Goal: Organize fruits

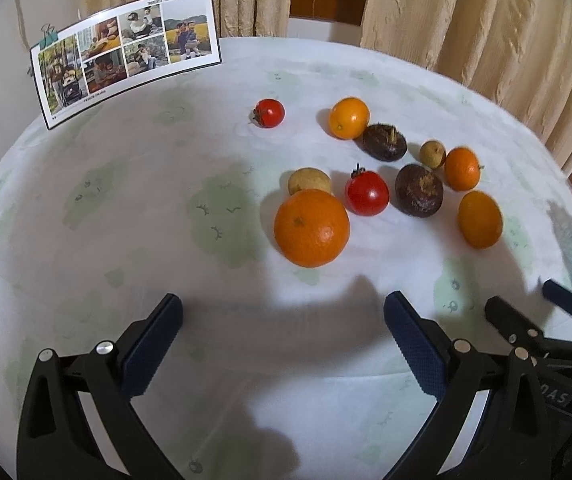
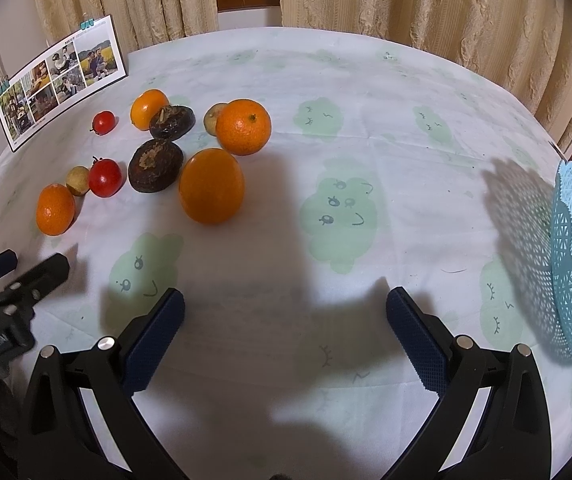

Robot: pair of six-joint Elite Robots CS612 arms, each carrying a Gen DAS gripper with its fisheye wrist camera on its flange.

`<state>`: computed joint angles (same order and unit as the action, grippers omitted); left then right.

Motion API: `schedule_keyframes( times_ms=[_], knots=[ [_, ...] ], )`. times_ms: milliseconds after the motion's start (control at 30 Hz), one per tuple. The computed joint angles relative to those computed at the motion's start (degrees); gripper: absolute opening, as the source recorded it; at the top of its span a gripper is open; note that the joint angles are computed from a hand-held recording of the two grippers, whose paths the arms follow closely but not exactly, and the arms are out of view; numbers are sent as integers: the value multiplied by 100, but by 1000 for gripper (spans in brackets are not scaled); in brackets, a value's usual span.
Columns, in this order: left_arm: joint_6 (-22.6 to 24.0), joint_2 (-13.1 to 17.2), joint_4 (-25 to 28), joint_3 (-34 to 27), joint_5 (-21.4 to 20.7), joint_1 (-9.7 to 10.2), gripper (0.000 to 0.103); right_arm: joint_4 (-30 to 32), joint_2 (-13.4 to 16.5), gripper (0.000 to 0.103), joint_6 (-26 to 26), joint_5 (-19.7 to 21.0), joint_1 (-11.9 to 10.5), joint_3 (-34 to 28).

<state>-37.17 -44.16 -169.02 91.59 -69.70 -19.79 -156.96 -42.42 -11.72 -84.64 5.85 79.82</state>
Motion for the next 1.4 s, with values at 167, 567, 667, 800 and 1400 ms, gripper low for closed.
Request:
schedule_keyframes(
  times_ms=[167, 567, 667, 800, 1400],
  knots=[
    [-123, -38, -157, 65, -73, 54, 98, -6, -9, 101, -55, 28, -13, 23],
    [99, -76, -223, 107, 414, -13, 98, -692, -40, 98, -189, 562, -4, 43],
    [117, -71, -228, 85, 420, -11, 98, -456, 37, 91, -87, 698, 1, -153],
    [112, -59, -180, 51, 372, 13, 98, -299, 107, 91, -44, 765, 22, -299],
    [83, -7, -228, -20, 171, 91, 94, 2, 318, 72, -32, 744, 75, -592]
  ],
)
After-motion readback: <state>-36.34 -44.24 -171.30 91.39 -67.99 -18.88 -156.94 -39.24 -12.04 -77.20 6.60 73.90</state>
